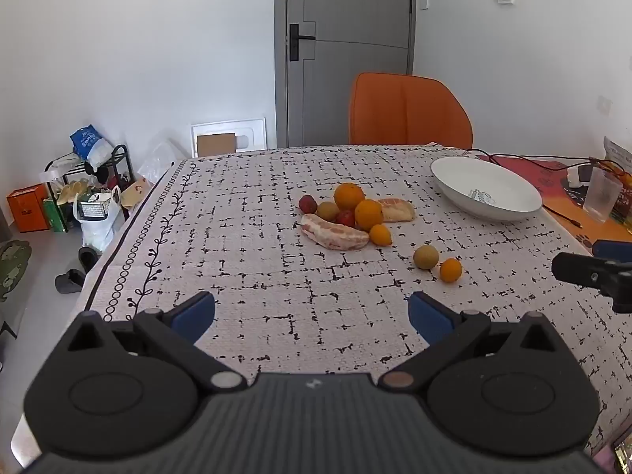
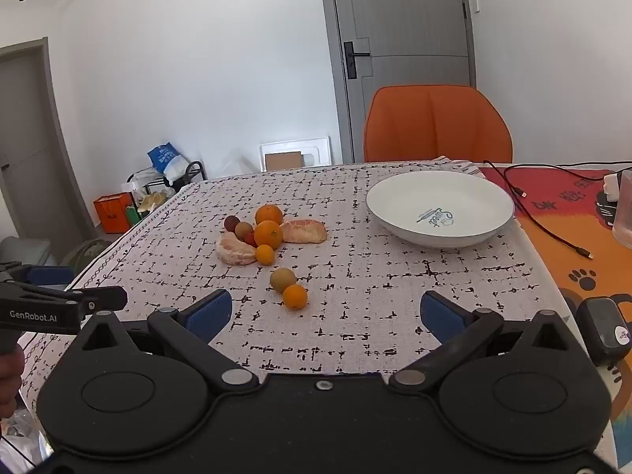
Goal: Organize fruits
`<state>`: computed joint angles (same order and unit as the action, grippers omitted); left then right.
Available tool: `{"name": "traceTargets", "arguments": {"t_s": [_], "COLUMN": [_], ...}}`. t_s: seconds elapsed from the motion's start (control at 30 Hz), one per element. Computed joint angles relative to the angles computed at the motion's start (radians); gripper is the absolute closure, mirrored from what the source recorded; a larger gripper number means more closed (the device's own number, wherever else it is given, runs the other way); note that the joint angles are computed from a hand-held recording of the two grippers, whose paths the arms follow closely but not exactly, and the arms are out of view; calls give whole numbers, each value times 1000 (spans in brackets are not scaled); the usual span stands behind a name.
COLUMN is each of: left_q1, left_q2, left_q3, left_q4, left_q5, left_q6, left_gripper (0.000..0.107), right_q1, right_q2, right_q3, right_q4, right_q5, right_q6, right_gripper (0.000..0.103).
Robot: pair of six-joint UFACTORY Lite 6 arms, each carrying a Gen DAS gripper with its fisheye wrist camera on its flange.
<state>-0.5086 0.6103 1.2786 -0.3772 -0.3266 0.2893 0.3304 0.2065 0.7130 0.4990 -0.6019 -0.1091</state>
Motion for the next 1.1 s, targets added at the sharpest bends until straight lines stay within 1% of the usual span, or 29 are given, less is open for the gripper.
{"name": "traceTargets", "arguments": {"t_s": [0.03, 0.27, 0.37, 0.4, 0.43, 0.47, 0.6, 0.67, 0.93, 0.97, 1.1], "left_q1": [0, -2, -9, -7, -7, -8, -12, -3, 0, -1, 0], "left_q2": [0, -2, -1, -4, -5, -5, -3, -2, 8, -4, 1], "left_q3": [1, 15, 11, 1, 1, 2, 10, 7, 46, 15, 27], "left_q4": [1, -13, -29, -10, -13, -16, -38, 1, -25, -3, -16], "left_q5": [4, 18, 10, 2, 2, 2, 7, 6, 35, 10, 11], "left_q6": [-2, 14, 26, 7, 9, 12, 30, -1, 30, 5, 17], "left_gripper": [4, 4, 4, 4, 4, 4, 4, 4, 4, 4, 4], "right_q1": [3, 5, 12, 17, -11, 1, 4, 7, 12, 12, 7], "right_q2": [1, 3, 10, 12, 4, 2, 2, -2, -5, -4, -2], "right_q3": [3, 8, 16, 18, 21, 10, 12, 10, 11, 12, 19], "right_q4": [18, 18, 29, 34, 2, 13, 16, 18, 36, 37, 31], "right_q5": [3, 1, 2, 0, 20, 3, 2, 2, 4, 5, 11], "right_q6": [-23, -23, -22, -22, -11, -21, -27, -28, -40, -41, -40], "right_gripper": [0, 0, 0, 0, 0, 0, 0, 0, 0, 0, 0]}}
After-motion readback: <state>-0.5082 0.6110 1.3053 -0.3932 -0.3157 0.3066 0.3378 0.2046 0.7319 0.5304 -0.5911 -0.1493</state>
